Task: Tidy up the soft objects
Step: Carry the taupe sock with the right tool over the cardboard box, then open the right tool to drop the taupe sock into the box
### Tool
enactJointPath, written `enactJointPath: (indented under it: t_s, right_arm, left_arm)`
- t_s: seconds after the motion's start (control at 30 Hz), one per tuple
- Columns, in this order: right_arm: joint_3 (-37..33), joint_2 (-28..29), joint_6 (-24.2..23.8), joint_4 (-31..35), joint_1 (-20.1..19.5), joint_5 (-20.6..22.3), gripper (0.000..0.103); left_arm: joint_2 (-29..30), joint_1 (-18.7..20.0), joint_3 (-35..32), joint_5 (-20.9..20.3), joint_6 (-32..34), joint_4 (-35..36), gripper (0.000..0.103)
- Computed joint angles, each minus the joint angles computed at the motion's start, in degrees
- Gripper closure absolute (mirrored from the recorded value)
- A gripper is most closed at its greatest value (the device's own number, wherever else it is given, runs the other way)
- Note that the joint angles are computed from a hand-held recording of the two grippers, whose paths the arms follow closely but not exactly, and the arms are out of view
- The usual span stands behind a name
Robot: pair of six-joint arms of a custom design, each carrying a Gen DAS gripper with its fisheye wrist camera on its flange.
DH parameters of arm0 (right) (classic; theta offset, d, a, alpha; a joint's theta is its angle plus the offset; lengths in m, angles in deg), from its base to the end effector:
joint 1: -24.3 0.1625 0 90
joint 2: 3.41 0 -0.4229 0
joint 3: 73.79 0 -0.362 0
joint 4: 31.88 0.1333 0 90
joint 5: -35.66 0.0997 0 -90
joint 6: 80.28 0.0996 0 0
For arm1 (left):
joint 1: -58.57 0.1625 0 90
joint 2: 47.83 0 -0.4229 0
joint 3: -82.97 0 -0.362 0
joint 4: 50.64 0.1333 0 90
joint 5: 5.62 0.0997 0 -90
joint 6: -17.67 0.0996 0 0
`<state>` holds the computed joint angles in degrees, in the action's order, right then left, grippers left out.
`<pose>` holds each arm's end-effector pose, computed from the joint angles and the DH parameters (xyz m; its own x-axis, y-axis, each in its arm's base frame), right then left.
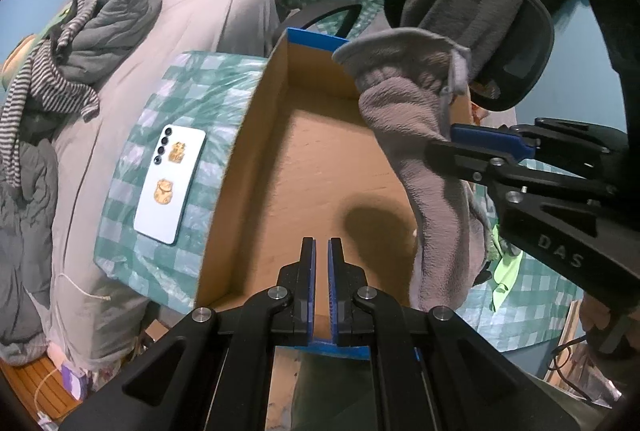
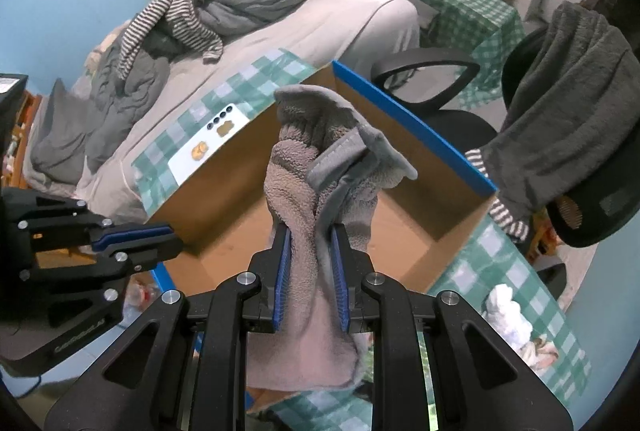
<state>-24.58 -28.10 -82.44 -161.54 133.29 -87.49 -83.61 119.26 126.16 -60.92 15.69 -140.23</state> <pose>0.3452 -0.7607 0.1345 -0.8257 -0.1717 0.5373 -0.3455 0.9069 -0.2411 -0.2209 -0.7816 0.2684 -0.6953 0.4399 -0.5683 0.4612 0.8796 0.1165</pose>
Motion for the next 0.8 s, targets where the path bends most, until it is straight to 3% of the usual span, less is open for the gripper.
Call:
enactJointPath:
  t_s: [0.17,0.4,0.47,0.53,0.6,0.8]
  right_arm:
    - [-1.8,1.0,1.3,1.2,-0.2,0.4,0.079]
    - [-0.6,-0.1,3.0,-0.5,0.3,-2.1,0.042]
    - [0.8,-1.2,3.3,-1.5,0.4,-3.0,0.041]
    - [2.5,-2.3,3.9,-2.5,0.5,-3.8,0.037]
    - [4.4,-3.6,4.5,-3.7,0.5,-4.7,0.032]
    - [11.9,-8.8,7.6,-6.8,0.3,-6.8,0.03]
  left_arm:
    - [0.1,0.4,-0.8,0.4,-0.2,1.0,0.098]
    - [0.7,0.4,-1.9,-0.4,0.4,1.6,0.096]
    - [1.1,0.2,-2.2,-0.9,0.7,1.8,0.09]
    - [1.1,-0.1,-1.9,-1.1,1.0,1.5,0.066]
    - [0.5,-0.6,0.0,-1.2,2.3,-0.9,0.056]
    - [0.6,-2.1,1.6,-1.4,4.2,-2.0,0.048]
